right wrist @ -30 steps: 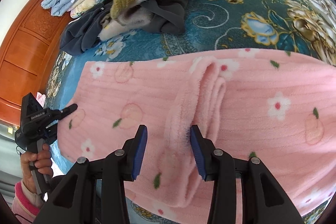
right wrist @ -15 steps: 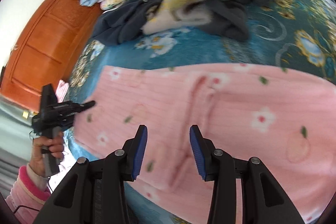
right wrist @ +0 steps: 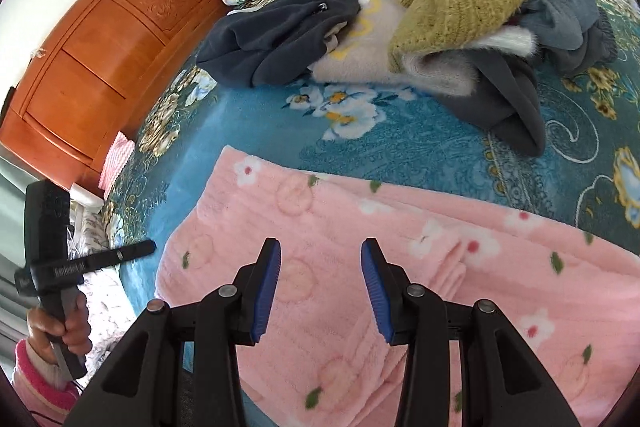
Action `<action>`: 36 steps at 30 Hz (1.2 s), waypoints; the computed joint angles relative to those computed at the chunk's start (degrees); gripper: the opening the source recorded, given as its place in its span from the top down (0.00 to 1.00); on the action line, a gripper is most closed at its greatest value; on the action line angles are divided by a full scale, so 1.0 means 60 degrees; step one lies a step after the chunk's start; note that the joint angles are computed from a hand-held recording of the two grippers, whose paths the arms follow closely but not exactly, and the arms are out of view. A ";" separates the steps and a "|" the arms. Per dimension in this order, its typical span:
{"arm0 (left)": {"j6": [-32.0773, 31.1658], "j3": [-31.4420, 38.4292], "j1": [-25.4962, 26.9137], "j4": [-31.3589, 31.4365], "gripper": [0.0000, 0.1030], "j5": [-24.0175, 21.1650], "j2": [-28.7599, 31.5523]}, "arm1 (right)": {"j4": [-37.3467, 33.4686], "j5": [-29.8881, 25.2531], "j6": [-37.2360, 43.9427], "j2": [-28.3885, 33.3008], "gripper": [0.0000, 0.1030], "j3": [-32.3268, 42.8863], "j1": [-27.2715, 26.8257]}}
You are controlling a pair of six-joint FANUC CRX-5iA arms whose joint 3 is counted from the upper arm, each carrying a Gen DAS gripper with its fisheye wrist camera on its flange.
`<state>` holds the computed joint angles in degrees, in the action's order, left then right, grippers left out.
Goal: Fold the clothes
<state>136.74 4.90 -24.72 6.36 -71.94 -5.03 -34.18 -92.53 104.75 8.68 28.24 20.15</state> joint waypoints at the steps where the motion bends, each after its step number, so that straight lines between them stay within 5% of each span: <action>1: -0.0050 -0.0128 0.0018 0.0135 0.74 -0.0073 0.0035 | 0.0091 0.0138 0.0103 -0.0051 0.58 -0.0105 0.0007; 7: 0.0163 -0.1137 0.0281 0.0814 0.74 0.0403 -0.0202 | 0.1377 0.0156 -0.0079 0.0361 0.58 -0.0656 0.0393; 14: 0.0797 -0.0841 0.0115 0.0539 0.74 0.0276 0.0041 | 0.0759 0.0173 -0.0258 0.0303 0.58 -0.0801 -0.0033; 19: 0.1584 0.0199 -0.0490 -0.0455 0.74 -0.0470 0.0186 | 0.0182 -0.0064 -0.0228 -0.0035 0.58 -0.0473 -0.0494; 24: 0.2810 0.0319 -0.1126 -0.1234 0.74 -0.0179 -0.0306 | -0.0046 -0.0480 -0.0397 -0.0359 0.58 -0.0278 -0.0957; 28: 0.3486 0.0877 -0.1906 -0.2229 0.51 -0.0543 -0.0339 | -0.0015 -0.0887 -0.0591 -0.0447 0.58 0.0108 -0.1341; 32: 0.3682 0.1955 -0.2828 -0.3462 0.51 -0.1258 0.0036 | -0.0145 -0.1076 -0.1077 -0.0542 0.54 0.0442 -0.2298; 36: 0.3993 0.2345 -0.3360 -0.4019 0.49 -0.0532 0.0267 | -0.0155 -0.0802 -0.1444 -0.0720 0.48 0.0384 -0.3597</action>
